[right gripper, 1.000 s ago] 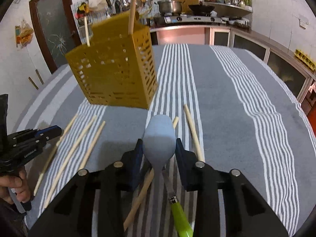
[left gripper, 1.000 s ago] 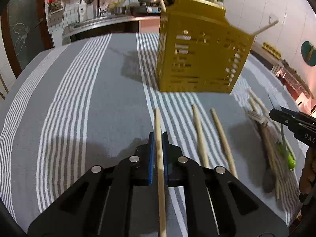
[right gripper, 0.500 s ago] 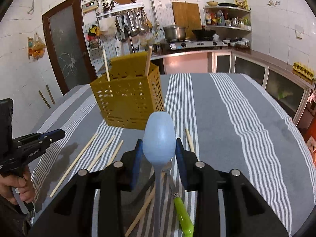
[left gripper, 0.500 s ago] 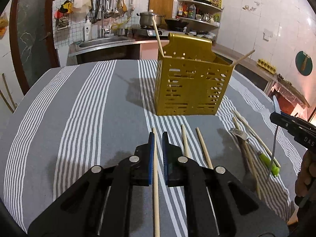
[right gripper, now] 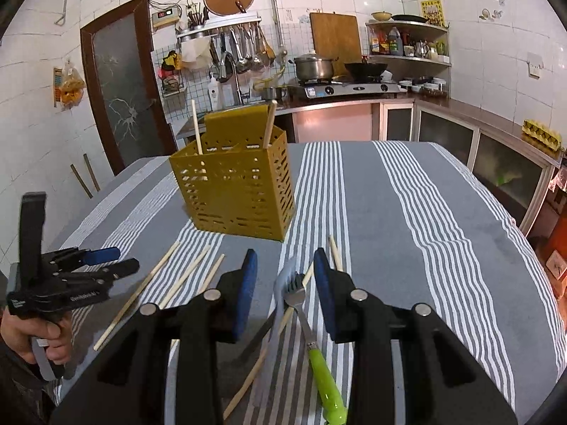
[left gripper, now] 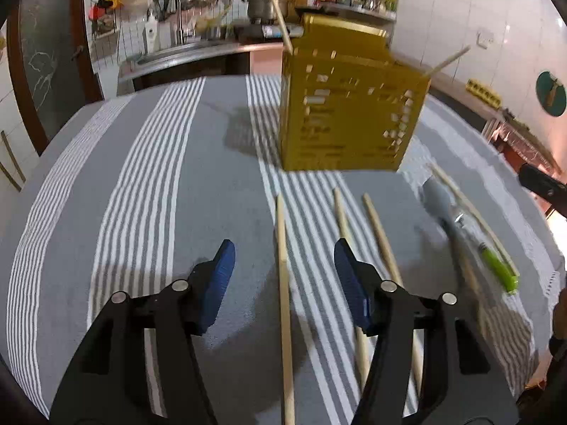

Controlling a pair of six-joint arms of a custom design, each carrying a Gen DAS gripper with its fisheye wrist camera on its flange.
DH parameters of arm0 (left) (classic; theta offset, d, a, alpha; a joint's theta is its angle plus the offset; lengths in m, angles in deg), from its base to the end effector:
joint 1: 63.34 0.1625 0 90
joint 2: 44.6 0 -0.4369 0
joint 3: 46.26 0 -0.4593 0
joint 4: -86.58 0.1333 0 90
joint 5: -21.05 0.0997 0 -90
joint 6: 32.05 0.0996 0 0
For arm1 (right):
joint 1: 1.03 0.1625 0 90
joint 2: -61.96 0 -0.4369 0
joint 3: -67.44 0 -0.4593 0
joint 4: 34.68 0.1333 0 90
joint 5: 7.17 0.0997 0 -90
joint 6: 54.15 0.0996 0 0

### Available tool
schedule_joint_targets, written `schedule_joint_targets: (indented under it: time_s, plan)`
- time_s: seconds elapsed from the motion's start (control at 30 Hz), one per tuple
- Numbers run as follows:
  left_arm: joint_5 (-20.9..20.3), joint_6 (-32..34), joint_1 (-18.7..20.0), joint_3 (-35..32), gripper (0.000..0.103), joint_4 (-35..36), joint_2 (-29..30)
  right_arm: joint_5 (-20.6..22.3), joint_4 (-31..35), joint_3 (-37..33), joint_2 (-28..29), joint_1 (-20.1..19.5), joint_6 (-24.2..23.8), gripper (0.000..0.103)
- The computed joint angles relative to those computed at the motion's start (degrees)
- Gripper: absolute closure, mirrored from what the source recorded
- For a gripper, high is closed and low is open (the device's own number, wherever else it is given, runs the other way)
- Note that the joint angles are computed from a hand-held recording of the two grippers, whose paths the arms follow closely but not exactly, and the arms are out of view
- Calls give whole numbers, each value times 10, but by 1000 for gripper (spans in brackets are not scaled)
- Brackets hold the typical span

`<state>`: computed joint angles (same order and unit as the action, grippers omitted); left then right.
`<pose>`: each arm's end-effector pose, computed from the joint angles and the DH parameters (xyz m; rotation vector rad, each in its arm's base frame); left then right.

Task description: Organize utensils

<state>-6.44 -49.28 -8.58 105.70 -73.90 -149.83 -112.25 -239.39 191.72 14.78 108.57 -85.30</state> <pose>0.0023 -0.3809 0.2477 0.0652 2.1549 -0.9771 0.2814 -0.4700 0.0199 1.0422 -2.4801 0.8747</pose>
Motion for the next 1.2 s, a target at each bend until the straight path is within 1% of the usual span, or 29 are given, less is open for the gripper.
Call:
schedule_joint_targets:
  time_s: [0.13,0.17,0.2,0.27,0.33,0.4,0.47,0.57,0.77,0.87,0.9,0.93,1.0,1.07,1.13,1.2]
  plan:
    - [-4,5,19,-12,41,-3,26,-20,27,-13,10,-2,0,68]
    - [-7,8,25,-16,41,-3,33,-28,41,-20,14,-2,1,61]
    - [-8,11,29,-18,41,-11,40,-29,52,-23,16,-4,3,57]
    - [-13,14,37,-23,41,-15,51,-32,77,-33,24,-6,1,57]
    - [-14,18,43,-24,41,-24,60,-36,100,-40,31,-7,4,59]
    - [-22,25,52,-27,41,-30,65,-45,122,-49,40,-7,3,73]
    - [-25,27,59,-30,41,-34,70,-54,137,-55,50,-8,3,74]
    - [-31,39,65,-33,41,-43,74,-54,154,-64,57,-10,5,76]
    - [-43,68,80,-45,41,-64,91,-67,145,-83,79,-2,-10,76]
    - [-52,83,88,-53,41,-77,103,-76,156,-97,93,3,-26,82]
    - [-53,88,90,-57,41,-78,108,-77,170,-104,97,3,-22,85]
    - [-54,93,91,-59,41,-81,110,-78,188,-110,100,2,-15,86]
    - [-62,100,96,-63,42,-83,111,-78,182,-117,109,2,-20,87]
    - [-71,106,102,-67,42,-86,112,-75,197,-125,109,3,-7,87]
    - [-74,110,105,-70,42,-89,115,-77,207,-132,111,3,-6,87]
    - [-72,112,106,-72,43,-94,120,-84,213,-136,112,6,-8,91]
